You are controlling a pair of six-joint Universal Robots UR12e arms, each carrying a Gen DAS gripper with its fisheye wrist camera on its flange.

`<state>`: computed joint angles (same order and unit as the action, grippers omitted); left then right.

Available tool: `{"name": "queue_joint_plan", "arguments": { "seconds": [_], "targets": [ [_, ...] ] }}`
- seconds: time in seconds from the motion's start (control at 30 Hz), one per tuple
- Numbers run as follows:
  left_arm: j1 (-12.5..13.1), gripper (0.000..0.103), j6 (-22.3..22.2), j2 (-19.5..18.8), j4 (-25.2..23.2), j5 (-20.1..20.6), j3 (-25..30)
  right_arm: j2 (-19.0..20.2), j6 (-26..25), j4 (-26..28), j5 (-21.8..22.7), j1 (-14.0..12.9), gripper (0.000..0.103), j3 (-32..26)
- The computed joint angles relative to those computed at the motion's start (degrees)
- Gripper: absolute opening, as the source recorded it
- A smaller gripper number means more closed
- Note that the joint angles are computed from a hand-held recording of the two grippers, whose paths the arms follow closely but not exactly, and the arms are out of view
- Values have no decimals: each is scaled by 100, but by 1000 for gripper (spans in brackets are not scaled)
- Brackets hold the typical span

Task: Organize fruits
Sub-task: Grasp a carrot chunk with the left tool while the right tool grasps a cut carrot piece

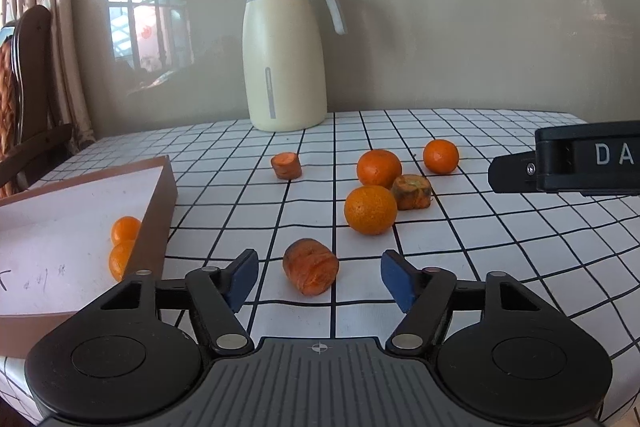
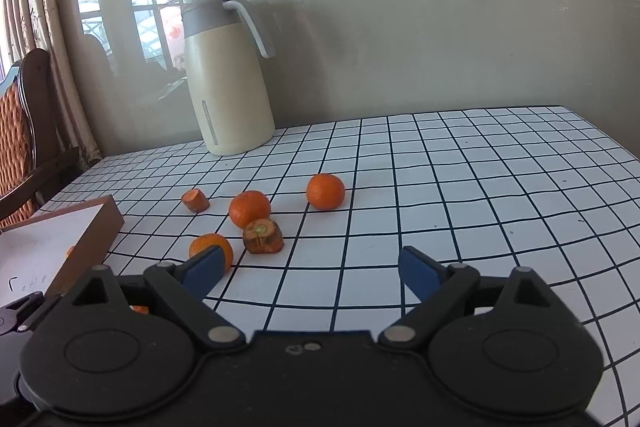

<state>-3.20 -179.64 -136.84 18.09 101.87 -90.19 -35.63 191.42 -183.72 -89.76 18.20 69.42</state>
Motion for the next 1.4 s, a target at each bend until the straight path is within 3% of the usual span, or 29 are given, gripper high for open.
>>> {"name": "queue_joint_plan", "arguments": {
  "seconds": [0.13, 0.23, 0.33, 0.97, 1.4],
  "targets": [
    [9, 58, -43, -16, -124, -26, 33, 36, -88, 88, 72, 5, 77, -70],
    [25, 40, -111, -37, -224, -60, 76, 70, -124, 159, 110, 11, 75, -133],
    [42, 32, -205, -57, -274, -67, 113, 110, -138, 236, 162, 15, 72, -208],
    [180, 29, -537, -182, -316, -230, 354, 458, -114, 1021, 385, 42, 47, -901],
    [243, 29, -714, -244, -725, -412, 600, 841, 93, 1474, 371, 48, 46, -1659]
  ]
}}
